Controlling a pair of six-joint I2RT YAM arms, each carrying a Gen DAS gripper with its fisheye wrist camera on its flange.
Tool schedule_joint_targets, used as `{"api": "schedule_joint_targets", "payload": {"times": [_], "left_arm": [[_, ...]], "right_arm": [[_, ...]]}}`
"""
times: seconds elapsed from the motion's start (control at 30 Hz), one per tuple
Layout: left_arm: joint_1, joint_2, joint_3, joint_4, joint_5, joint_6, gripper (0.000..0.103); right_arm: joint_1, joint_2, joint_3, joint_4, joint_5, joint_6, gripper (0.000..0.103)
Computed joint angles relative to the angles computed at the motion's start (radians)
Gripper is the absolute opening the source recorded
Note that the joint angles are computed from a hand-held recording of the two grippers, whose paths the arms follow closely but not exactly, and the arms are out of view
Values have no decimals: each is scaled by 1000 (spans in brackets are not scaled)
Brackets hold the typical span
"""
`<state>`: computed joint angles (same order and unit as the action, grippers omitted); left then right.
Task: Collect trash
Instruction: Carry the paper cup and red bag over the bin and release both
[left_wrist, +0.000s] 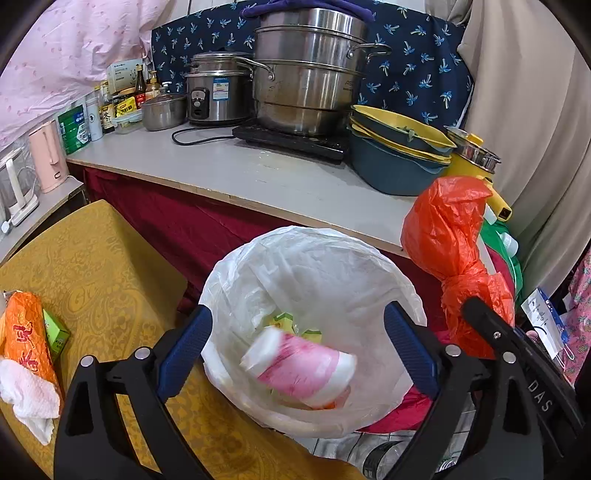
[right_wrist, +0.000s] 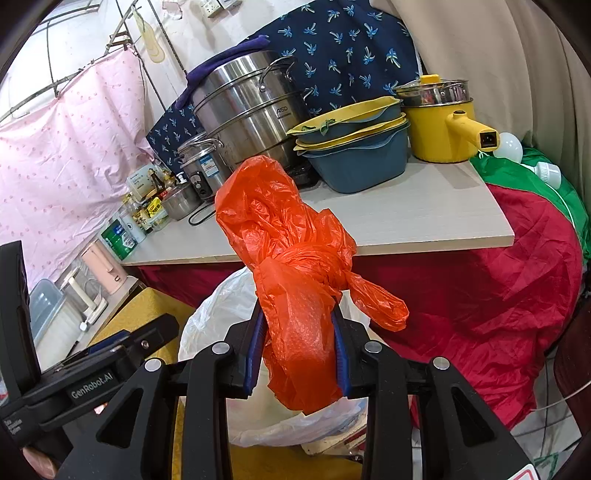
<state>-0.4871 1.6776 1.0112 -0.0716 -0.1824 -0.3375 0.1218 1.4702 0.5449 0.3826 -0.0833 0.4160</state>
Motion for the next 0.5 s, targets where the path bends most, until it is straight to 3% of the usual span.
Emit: {"api": "schedule_joint_targets", "payload": {"times": [0.5], "left_arm": [[94,-95,-79,18,-14,-9,92]], "right_arm": [[102,129,99,10,10,3,39]]}}
